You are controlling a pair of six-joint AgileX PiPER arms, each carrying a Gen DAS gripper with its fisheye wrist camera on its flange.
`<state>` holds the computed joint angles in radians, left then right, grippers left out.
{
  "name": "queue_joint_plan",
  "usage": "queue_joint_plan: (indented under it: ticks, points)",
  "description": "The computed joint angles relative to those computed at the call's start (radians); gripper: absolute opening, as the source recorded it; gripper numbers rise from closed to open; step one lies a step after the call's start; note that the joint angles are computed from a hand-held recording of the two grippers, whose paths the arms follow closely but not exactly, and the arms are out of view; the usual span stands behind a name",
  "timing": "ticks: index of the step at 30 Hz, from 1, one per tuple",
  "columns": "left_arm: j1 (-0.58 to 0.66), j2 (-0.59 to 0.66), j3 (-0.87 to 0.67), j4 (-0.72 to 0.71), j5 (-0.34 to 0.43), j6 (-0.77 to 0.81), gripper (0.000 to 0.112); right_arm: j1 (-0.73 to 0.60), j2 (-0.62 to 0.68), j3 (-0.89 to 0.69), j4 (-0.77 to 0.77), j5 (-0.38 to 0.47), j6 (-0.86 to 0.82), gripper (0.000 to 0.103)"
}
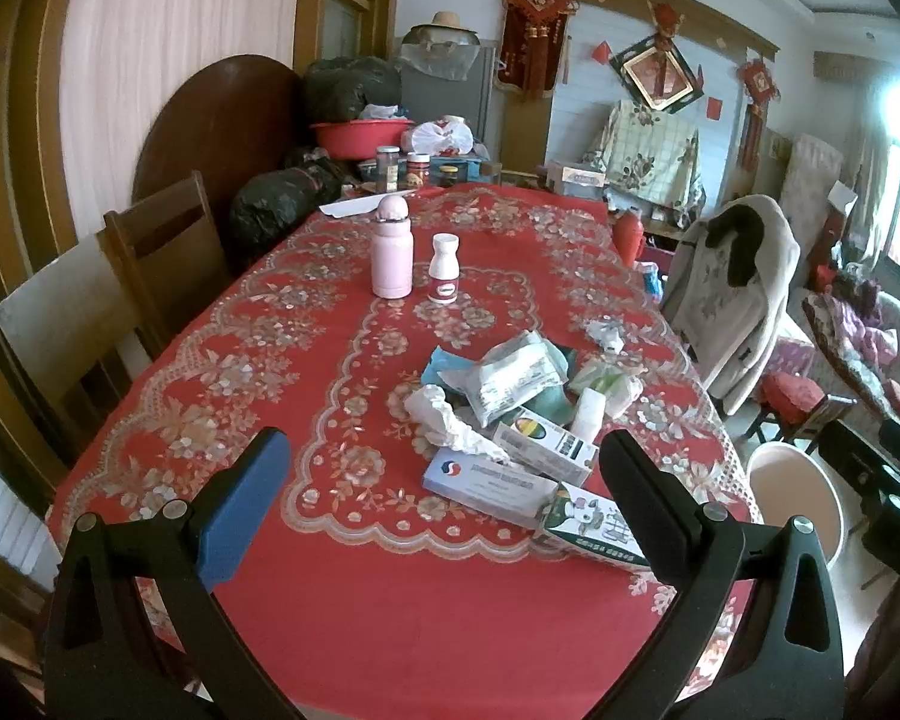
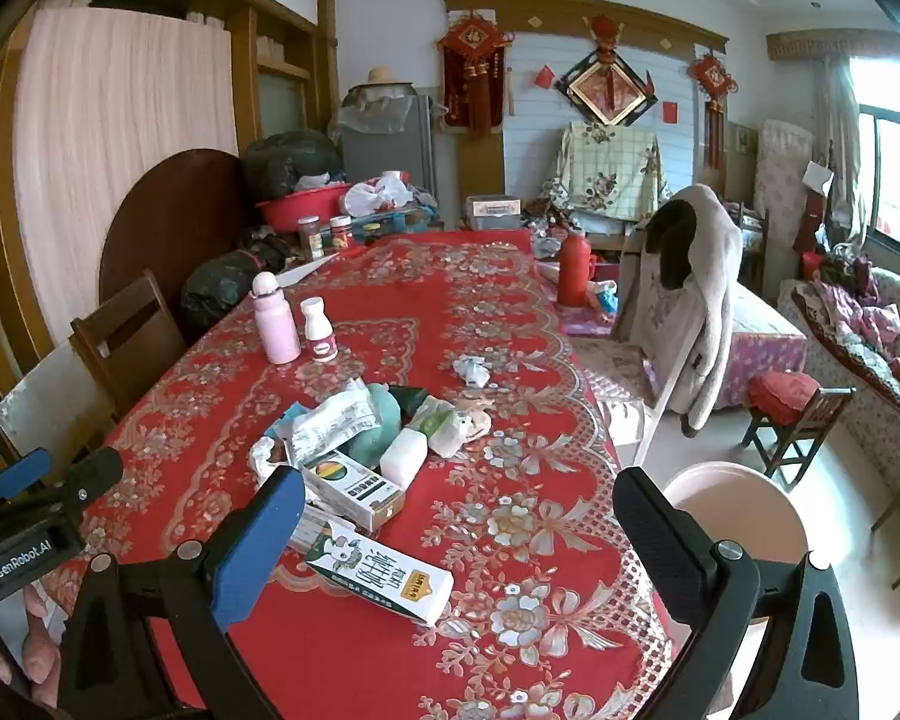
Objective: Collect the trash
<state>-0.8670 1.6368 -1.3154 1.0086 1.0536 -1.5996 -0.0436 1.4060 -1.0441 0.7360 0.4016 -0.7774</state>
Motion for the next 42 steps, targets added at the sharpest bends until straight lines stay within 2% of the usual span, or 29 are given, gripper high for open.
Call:
queue_joint_plan:
  ticks: [8,16,42]
  points:
    - [-0.002,-0.007,0.008,0.01,0.007,-0.008,0.102,0.016,0.0,0.003,-0.022,0.0,0.025,0.102]
    - [0.01,-0.031,0.044,0.009,-0.027,-0.015,0.102,0.024,0.004,0.001,-0.026,-0.004,0.028,0.102]
    - [0.015,-0.013,0.035,0.013,-0.039,-0.017,0.102,0.01,0.022,-0.011,-0.014,0.01,0.01,0.102]
